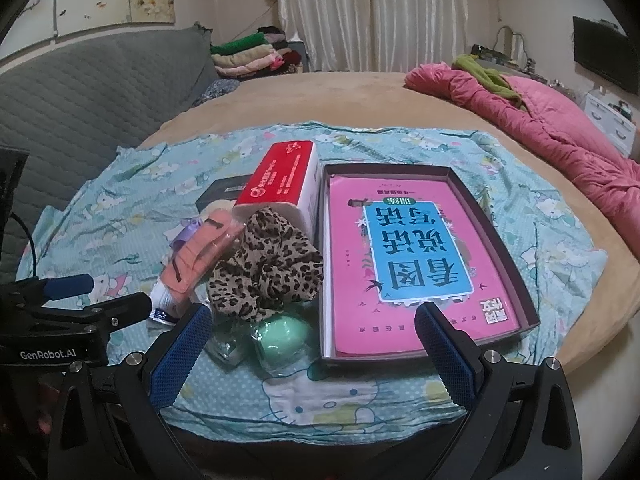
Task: Organize soft objects
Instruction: 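Grasp the wrapped pink towel with the left tool while the right tool grasps the leopard-print cloth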
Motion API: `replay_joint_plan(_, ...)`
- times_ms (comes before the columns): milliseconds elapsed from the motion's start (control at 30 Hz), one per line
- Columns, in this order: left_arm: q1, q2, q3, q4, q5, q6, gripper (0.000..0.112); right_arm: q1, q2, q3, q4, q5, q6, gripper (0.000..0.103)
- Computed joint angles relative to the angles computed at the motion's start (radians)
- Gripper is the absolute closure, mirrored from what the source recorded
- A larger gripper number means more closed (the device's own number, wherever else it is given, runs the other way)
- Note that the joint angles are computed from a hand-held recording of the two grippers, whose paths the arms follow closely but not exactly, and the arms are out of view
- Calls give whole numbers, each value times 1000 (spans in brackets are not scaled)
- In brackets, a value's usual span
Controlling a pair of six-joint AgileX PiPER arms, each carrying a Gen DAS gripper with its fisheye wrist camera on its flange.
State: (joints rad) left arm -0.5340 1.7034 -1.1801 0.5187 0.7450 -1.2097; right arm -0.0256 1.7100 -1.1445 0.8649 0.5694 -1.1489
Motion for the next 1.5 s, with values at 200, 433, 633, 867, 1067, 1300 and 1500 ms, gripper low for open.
replay_joint_plan(200,48,26,-8,-68,-47,85,11,4,30,-24,4,3,-1,2)
replay_joint_plan(433,95,85,-80,-143,-74,219,12,1,81,-74,-11,27,22,2)
replay_joint_plan(633,114,150,-173,-179,-53,314,20,5,109,-107,-31,36,47,2)
replay_joint_plan(867,148,184,-208,-261,-67,414,31,10,155,-163,-72,64,90,2)
replay_joint_plan(1067,156,213,-245,-287,-58,466,37,27,219,-245,-88,84,121,2)
replay_joint_plan(1300,176,221,-241,-338,-86,521,53,33,306,-366,-86,153,142,2)
replay_joint_plan(1500,207,212,-211,-427,-134,588,59,56,375,-458,-113,202,167,2)
